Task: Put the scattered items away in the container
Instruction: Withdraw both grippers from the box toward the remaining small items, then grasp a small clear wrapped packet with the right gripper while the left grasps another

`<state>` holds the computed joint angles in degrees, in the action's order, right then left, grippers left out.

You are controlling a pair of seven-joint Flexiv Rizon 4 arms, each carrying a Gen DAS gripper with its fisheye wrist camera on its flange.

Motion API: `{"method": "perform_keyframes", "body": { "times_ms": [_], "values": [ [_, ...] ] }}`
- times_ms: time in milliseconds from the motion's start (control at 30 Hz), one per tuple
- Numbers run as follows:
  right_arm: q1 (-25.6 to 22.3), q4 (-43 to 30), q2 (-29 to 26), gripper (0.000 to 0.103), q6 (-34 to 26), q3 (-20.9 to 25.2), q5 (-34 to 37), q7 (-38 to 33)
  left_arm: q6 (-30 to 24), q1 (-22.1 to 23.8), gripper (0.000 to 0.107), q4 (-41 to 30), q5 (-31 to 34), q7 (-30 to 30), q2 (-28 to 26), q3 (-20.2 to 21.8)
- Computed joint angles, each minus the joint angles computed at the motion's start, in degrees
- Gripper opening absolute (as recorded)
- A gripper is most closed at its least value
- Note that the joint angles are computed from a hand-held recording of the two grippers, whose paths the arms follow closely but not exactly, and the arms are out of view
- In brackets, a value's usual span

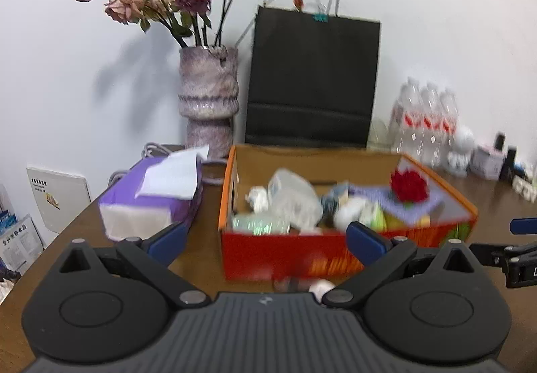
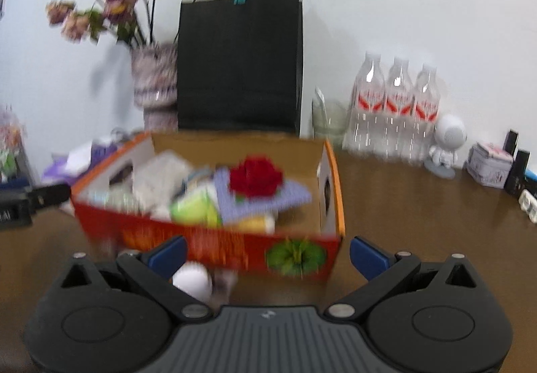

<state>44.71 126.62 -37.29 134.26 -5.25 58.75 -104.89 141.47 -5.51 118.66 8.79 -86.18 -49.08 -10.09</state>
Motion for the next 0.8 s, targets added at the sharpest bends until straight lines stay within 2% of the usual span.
{"method": "perform_keyframes", "body": {
  "times_ms": [233,433,567,800],
  "values": [
    [-1.12,3.65,-5.45,0.103,1.85,5.57,-5.27,9.08,0.30,2.69,0.103,0.46,7.63,3.07,-3.01,0.00],
    [3.02,3.71,-7.68,0.100,2.34,3.08,-5.85,12.23,-2.53,4.81,0.103,0.09,9.92,3.54,-4.87,-2.15],
    [2.60,3.85,-8.35,0.095,2.59,3.02,-7.85,14.79,-5.90,7.72,0.103,-0.43,12.01,2.55,-5.38,-4.60],
    [2.64,4.27,-9.31,0.082,3.07,2.32,-12.12,17.46,-7.72,8.21,0.103,-0.31,10.99,2.26,-5.08,-5.14]
  ]
}}
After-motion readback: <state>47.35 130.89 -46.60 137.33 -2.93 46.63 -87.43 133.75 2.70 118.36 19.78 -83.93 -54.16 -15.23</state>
